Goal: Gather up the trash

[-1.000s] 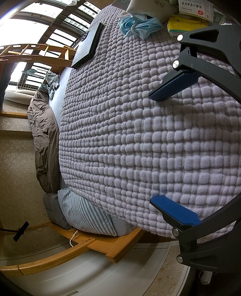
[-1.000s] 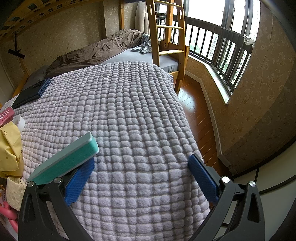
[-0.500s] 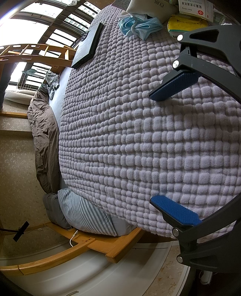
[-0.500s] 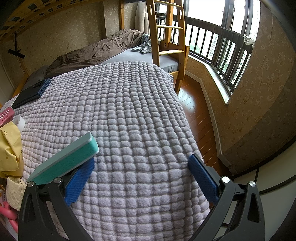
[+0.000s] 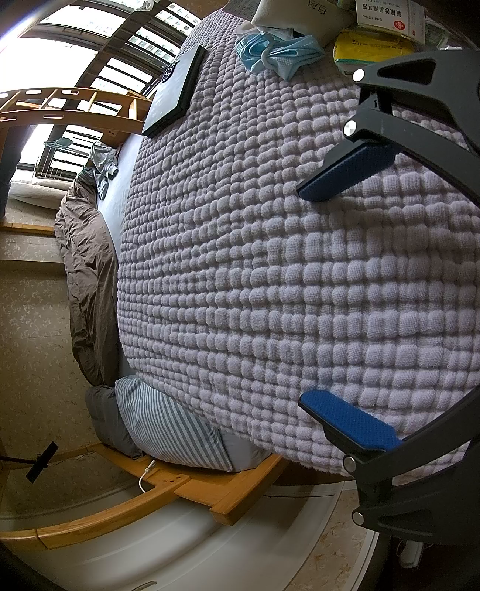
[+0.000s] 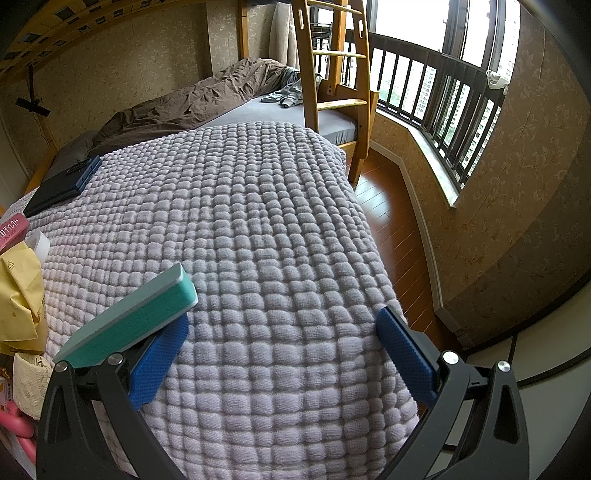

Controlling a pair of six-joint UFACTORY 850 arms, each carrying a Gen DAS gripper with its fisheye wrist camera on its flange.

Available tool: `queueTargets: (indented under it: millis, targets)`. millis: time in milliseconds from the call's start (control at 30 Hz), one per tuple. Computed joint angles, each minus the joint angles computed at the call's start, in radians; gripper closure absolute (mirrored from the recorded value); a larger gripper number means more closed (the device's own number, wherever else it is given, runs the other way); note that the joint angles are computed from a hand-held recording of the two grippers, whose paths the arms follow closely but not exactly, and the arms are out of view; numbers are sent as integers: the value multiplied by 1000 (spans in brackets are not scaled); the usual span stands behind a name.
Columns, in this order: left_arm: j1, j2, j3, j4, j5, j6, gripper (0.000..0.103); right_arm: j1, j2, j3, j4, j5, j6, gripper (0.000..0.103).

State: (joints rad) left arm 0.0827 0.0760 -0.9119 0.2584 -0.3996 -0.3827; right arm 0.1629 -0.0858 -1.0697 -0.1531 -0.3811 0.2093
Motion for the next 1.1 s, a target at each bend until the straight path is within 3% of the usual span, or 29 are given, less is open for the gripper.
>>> queueTargets:
  millis: [1100]
  targets:
    - [30, -2, -10, -47, -2, 69, 1, 0, 0, 0, 0, 0, 0, 4]
